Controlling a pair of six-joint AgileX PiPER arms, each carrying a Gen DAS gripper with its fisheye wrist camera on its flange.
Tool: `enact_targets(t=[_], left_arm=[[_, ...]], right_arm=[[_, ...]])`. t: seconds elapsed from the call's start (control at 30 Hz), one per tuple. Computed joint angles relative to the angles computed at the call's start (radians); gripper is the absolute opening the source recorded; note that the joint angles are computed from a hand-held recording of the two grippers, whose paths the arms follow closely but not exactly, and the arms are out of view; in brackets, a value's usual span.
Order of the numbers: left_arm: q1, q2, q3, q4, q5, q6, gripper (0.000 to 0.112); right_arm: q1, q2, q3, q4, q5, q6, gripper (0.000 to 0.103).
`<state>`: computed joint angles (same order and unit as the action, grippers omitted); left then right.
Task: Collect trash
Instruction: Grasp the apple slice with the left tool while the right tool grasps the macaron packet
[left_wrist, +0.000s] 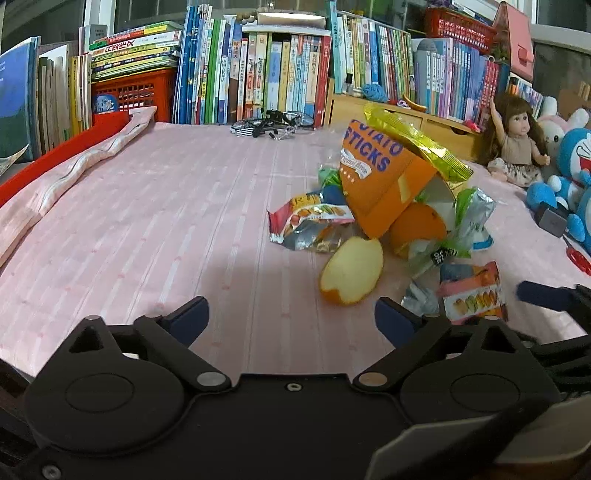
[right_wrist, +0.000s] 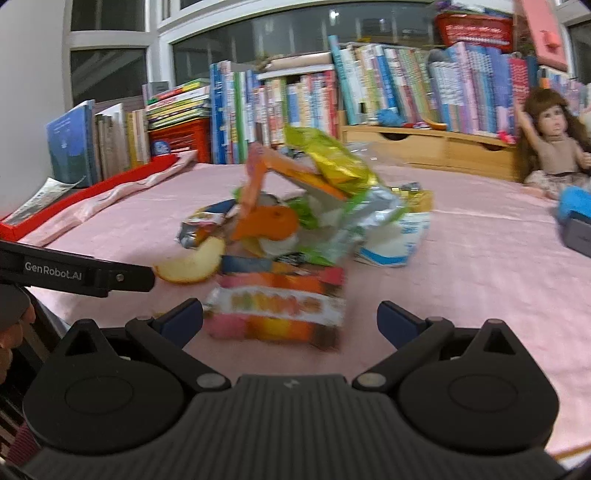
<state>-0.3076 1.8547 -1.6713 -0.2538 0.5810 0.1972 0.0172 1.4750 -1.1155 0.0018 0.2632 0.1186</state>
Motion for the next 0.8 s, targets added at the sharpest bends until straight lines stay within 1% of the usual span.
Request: enact_targets(t=[0.03, 0.07, 0.1, 0.13, 0.17, 0.2, 0.23, 0.3, 0.37, 0.47, 0.57, 0.6, 0.67, 0.7, 0.73, 0.8], left_arm=[[0.004, 0.007, -0.013, -0.007, 0.014, 0.004, 0.088], [0.008, 0.014, -0.026, -0.018, 0.028, 0.008, 0.086], [0.013, 0.021, -0.037, -0.034, 0.042, 0.018, 0.082], [0.018, 0.029, -0.049, -0.055, 0.058, 0.032, 0.078], [0.022, 0.034, -0.056, -0.076, 0.067, 0.049, 0.077], [0.023, 0.036, -0.055, -0.093, 0.067, 0.065, 0.077], [0.019, 0.039, -0.054, -0.097, 0.060, 0.075, 0.077], [0.005, 0.042, -0.052, -0.080, 0.041, 0.078, 0.077], [-0.014, 0.051, -0.057, -0.057, 0.026, 0.075, 0.077], [-0.037, 0.082, -0.085, -0.063, 0.017, 0.102, 0.077], [-0.062, 0.122, -0.120, -0.010, 0.004, 0.079, 0.072], [-0.072, 0.133, -0.127, 0.017, -0.005, 0.065, 0.069], [-0.091, 0.138, -0.115, 0.065, -0.048, 0.045, 0.059], [-0.099, 0.141, -0.115, 0.085, -0.058, 0.034, 0.045], [-0.103, 0.138, -0.109, 0.092, -0.065, 0.029, 0.039], [-0.104, 0.134, -0.116, 0.090, -0.048, 0.016, 0.038]], right_arm=[[0.009, 0.016, -0.014, -0.030, 0.007, 0.026, 0.102], [0.018, 0.035, -0.035, -0.075, 0.027, 0.072, 0.087], [0.023, 0.055, -0.062, -0.101, 0.061, 0.110, 0.079], [0.021, 0.057, -0.062, -0.097, 0.064, 0.116, 0.077], [0.015, 0.049, -0.048, -0.056, 0.048, 0.082, 0.075], [0.011, 0.036, -0.037, -0.029, 0.042, 0.056, 0.074], [0.012, 0.022, -0.022, -0.042, 0.035, 0.067, 0.072], [0.017, -0.011, 0.007, -0.156, 0.024, 0.174, 0.070], [0.007, -0.042, 0.030, -0.207, 0.014, 0.230, 0.069], [-0.025, -0.071, 0.045, -0.197, 0.013, 0.245, 0.067], [-0.048, -0.092, 0.062, -0.184, 0.013, 0.248, 0.066], [-0.050, -0.098, 0.069, -0.194, 0.011, 0.260, 0.066], [-0.049, -0.111, 0.086, -0.225, 0.009, 0.291, 0.066], [-0.046, -0.115, 0.092, -0.241, 0.007, 0.307, 0.066], [-0.042, -0.121, 0.099, -0.266, 0.004, 0.331, 0.065], [-0.037, -0.136, 0.115, -0.312, -0.003, 0.375, 0.065]])
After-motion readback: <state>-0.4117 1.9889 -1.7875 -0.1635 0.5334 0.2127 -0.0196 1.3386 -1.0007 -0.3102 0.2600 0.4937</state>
